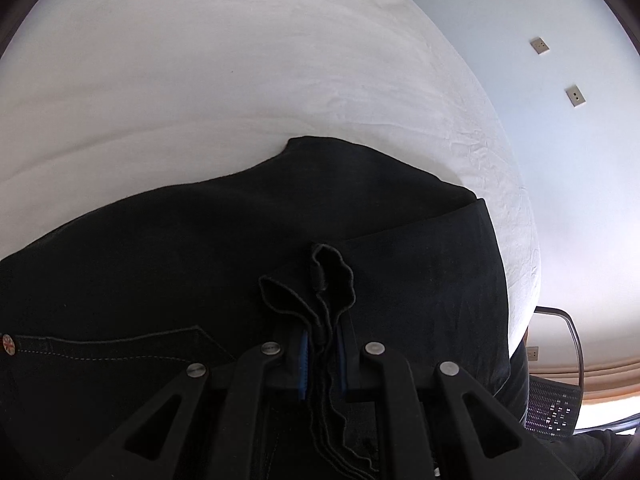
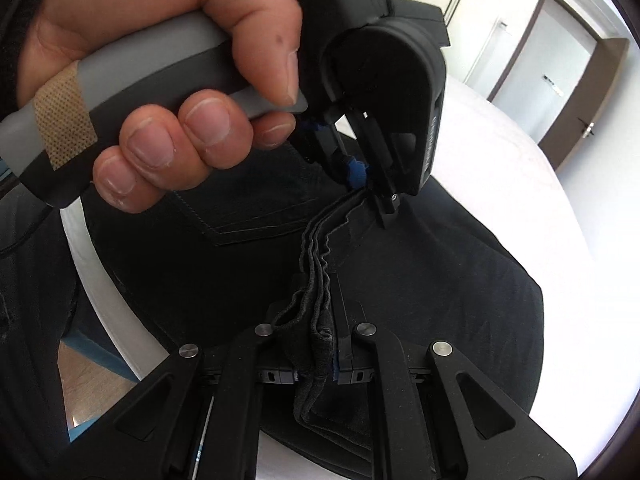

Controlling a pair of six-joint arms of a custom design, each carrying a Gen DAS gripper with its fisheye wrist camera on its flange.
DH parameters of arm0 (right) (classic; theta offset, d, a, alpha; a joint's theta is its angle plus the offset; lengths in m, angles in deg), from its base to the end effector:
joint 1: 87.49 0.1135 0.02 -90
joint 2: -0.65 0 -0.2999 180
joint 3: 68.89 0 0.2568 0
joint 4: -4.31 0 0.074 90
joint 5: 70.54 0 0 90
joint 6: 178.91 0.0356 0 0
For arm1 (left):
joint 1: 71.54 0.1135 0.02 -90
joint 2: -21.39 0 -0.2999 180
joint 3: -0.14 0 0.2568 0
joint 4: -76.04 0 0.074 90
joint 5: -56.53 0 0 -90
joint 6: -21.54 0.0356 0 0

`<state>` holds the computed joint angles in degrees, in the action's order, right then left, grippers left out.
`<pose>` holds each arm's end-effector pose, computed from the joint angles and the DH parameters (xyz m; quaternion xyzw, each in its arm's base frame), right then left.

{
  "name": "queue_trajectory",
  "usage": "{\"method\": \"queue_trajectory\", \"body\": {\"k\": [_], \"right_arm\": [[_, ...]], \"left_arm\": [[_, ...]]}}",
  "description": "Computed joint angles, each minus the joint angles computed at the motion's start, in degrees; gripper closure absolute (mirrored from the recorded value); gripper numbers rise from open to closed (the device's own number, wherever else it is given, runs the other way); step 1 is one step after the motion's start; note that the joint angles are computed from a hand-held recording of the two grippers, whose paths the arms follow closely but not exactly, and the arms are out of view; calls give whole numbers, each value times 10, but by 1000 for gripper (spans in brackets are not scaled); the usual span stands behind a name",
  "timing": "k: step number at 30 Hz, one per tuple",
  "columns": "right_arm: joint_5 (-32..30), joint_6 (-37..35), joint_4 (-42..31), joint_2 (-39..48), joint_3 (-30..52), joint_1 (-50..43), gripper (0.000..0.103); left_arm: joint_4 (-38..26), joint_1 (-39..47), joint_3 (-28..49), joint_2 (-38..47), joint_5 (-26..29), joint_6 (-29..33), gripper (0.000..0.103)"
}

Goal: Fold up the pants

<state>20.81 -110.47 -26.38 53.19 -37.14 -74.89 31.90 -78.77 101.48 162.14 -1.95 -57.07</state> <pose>0.1426 0.0310 0.1747 -0.2735 0.9035 -0.0369 0.3280 0.4564 -0.0767 0.0365 0.1705 0.9458 -0.2690 0.0639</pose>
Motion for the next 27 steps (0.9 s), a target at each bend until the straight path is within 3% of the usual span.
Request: {"method": "queue_trajectory", "body": {"k": [1, 2, 6, 8, 9, 10, 12, 13, 14, 15, 17, 20, 21, 22, 24, 27], "right_arm": [[-3, -7, 10, 4, -11, -5, 94], [-22, -36, 65, 35, -37, -38, 94], [-35, -62, 90, 40, -66, -64, 93], [-51, -70, 64, 18, -69, -82, 91], [-48, -51, 13, -6, -40, -62, 90], [-51, -52, 0, -7, -38, -70, 90], [-87, -69, -4, 14, -28, -109, 86], [-129, -93, -37, 11, -18, -151, 84], [-194, -140, -73, 18, -1, -210, 75], [-262, -194, -131, 20, 15, -282, 56], [-353, -309, -258, 38, 61, -425, 42], [-413, -557, -471, 214, 164, -641, 42], [-405, -605, -525, 286, 206, -692, 42], [-399, -630, -560, 353, 251, -732, 43], [-392, -650, -631, 457, 343, -772, 60], [-411, -612, -711, 604, 510, -780, 69]], "left_arm": [[2, 0, 0, 1, 1, 0, 91], [5, 0, -2, 1, 1, 0, 91], [19, -3, -9, 0, 1, -4, 89], [14, 5, -3, 1, -4, 13, 86], [23, 2, -9, -4, -12, 14, 85], [38, -1, -21, -12, -25, 16, 81], [102, -15, -72, -41, -77, 9, 62], [131, -17, -92, -59, -115, 11, 46], [170, -23, -121, -81, -150, 9, 38], [195, -28, -140, -95, -174, 6, 36], [254, -43, -186, -129, -237, 3, 36], [339, -69, -265, -182, -291, 9, 36], [367, -82, -295, -197, -304, 7, 36], [384, -91, -316, -208, -315, 6, 36], [414, -104, -355, -221, -322, 7, 36], [420, -133, -382, -201, -320, 0, 46]]}}
